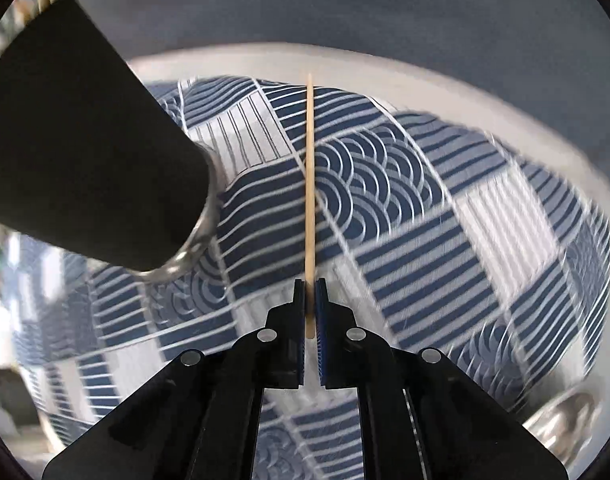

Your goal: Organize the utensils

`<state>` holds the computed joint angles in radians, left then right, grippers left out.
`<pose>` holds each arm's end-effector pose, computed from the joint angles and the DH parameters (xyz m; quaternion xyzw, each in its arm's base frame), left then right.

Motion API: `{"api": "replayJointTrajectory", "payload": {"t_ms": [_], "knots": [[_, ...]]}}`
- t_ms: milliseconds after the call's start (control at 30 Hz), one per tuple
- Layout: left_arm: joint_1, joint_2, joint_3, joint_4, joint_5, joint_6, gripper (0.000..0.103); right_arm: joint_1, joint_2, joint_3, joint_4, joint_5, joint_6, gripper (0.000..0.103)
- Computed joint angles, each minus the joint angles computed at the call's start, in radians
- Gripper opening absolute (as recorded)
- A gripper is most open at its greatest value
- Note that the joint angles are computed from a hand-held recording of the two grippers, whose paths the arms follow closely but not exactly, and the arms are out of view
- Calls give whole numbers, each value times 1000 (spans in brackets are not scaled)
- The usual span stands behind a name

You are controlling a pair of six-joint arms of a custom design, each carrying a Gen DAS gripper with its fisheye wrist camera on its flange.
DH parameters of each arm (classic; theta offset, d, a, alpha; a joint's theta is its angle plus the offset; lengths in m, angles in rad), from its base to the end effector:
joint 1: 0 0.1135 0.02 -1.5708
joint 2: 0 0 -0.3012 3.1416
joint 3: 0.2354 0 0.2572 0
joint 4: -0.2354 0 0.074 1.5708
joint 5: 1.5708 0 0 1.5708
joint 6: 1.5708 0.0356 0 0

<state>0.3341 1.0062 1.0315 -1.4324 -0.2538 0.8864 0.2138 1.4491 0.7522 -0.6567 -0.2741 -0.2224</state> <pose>0.1152 0.0494 0.3272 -0.2596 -0.9540 -0.1498 0.0058 0.2296 0.0597 0.1922 -0.2275 0.9583 0.1354 0.1080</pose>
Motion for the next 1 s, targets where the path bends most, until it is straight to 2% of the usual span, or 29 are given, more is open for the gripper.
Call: {"api": "replayJointTrajectory", "payload": {"t_ms": [133, 267, 300, 333, 400, 467, 500, 567, 667, 833, 1000], "knots": [[-28, -9, -5, -28, 28, -45, 92, -139, -132, -68, -73, -160, 3, 5], [-41, -27, -15, -55, 70, -74, 91, -212, -240, -52, -190, -241, -25, 5], [-35, -28, -12, -61, 84, -72, 86, -236, -254, -29, -224, -254, -49, 5], [-22, -25, -6, -67, 99, -68, 71, -245, -281, -10, -262, -265, -60, 5], [11, -8, 9, -84, 131, -68, 55, -233, -315, 83, -349, -268, -75, 5], [29, -10, 12, -81, 146, -59, 48, -212, -344, 168, -425, -247, -99, 5], [47, -5, 20, -88, 163, -49, 36, -189, -351, 207, -449, -232, -102, 5], [96, 15, 44, -116, 212, -24, 23, -128, -371, 295, -516, -176, -123, 5], [118, 20, 67, -122, 252, -20, 14, -56, -351, 456, -625, -71, -185, 5], [148, 47, 110, -124, 340, -25, 10, 182, -287, 661, -776, 205, -250, 5], [124, 63, 134, -108, 378, -65, 10, 403, -205, 795, -896, 429, -283, 5]]}}
